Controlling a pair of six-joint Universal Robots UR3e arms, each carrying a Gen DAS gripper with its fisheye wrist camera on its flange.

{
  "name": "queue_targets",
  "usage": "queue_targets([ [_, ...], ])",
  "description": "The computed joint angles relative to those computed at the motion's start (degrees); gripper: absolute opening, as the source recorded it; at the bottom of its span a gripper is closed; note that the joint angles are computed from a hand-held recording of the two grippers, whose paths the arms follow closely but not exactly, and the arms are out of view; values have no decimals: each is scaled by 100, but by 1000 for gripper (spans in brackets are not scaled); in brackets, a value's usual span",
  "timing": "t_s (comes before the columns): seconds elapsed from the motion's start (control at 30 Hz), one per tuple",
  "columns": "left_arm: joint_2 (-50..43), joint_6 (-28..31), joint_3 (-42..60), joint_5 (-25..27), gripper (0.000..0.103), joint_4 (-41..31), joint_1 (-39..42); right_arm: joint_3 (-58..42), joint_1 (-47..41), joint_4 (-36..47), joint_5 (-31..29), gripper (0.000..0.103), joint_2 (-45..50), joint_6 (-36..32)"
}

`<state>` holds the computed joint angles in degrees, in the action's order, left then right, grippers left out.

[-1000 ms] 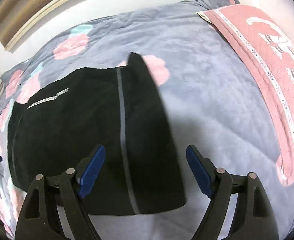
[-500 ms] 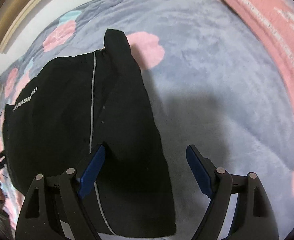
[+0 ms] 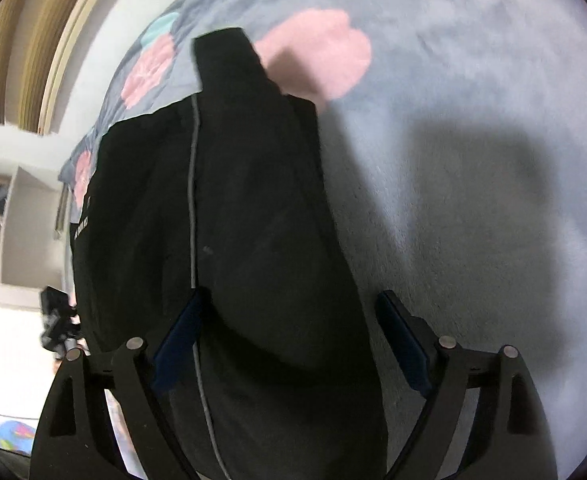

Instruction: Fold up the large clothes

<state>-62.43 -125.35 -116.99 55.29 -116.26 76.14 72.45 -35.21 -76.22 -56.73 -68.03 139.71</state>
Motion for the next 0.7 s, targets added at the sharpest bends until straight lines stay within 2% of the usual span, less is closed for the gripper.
queue_targets([
  [0.1, -10, 55, 44, -1, 80, -93, 5, -45, -70, 5, 64, 89, -219, 19],
  [0.23, -31, 69, 64, 0, 80, -108, -23, -226, -339, 572, 435, 89, -567, -352],
  [0.33, -181, 9, 161, 4, 80, -31, -50, -154, -237, 602, 268, 91, -567, -443],
  [0.47, -179, 40, 197, 36, 80, -102, -25, 154, 85, 211, -162, 91, -281, -312],
  [0.53, -338, 86, 250, 47, 80, -223, -29, 196, 93, 296, 3, 91, -9, -390],
  [0.63, -922, 108, 442, -32, 80, -588, -107, 20, 295, 346, 201, 99, 290, -393],
  [0.7, -953, 106, 390, -131, 80, -459, -229, -217, 561, 392, 259, 101, 484, -488],
])
